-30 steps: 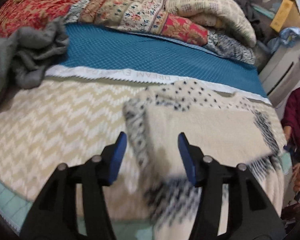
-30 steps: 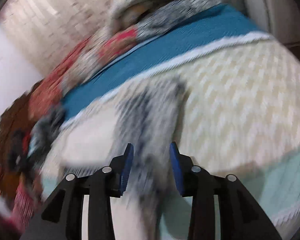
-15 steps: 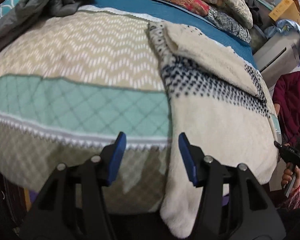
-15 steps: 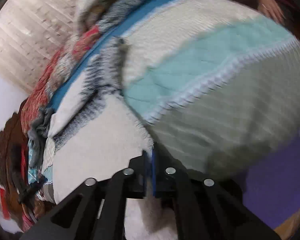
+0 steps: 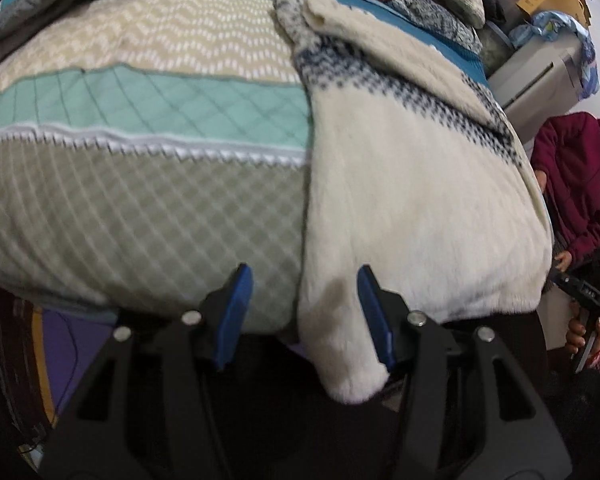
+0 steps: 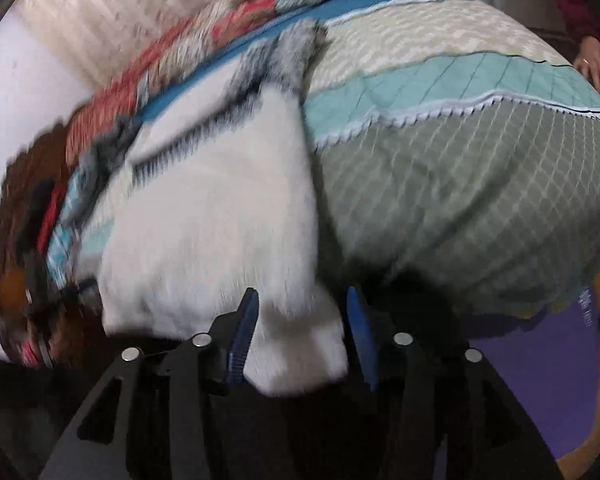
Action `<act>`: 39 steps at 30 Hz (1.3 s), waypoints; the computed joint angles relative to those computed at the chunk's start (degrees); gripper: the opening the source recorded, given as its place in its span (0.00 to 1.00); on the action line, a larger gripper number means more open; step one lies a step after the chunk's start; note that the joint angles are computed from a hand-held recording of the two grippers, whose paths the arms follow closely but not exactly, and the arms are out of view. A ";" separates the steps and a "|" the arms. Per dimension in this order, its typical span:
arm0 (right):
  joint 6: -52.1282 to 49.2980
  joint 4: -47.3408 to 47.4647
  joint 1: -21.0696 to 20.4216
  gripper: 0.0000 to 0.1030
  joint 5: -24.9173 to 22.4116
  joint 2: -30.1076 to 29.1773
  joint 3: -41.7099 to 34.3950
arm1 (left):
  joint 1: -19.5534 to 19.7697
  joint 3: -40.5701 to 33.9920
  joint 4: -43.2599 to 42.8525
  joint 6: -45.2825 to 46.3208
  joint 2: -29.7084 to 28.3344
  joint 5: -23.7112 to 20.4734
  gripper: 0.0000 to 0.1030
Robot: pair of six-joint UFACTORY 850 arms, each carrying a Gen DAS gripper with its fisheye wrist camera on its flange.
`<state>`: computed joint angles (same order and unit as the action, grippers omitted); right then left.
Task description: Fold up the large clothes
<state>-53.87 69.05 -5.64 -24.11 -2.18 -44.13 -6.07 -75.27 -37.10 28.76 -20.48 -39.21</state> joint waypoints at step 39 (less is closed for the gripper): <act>31.15 -12.85 -2.26 0.07 7.78 -23.86 -35.18 | -0.21 -52.76 10.90 -35.92 -32.87 -18.19 0.19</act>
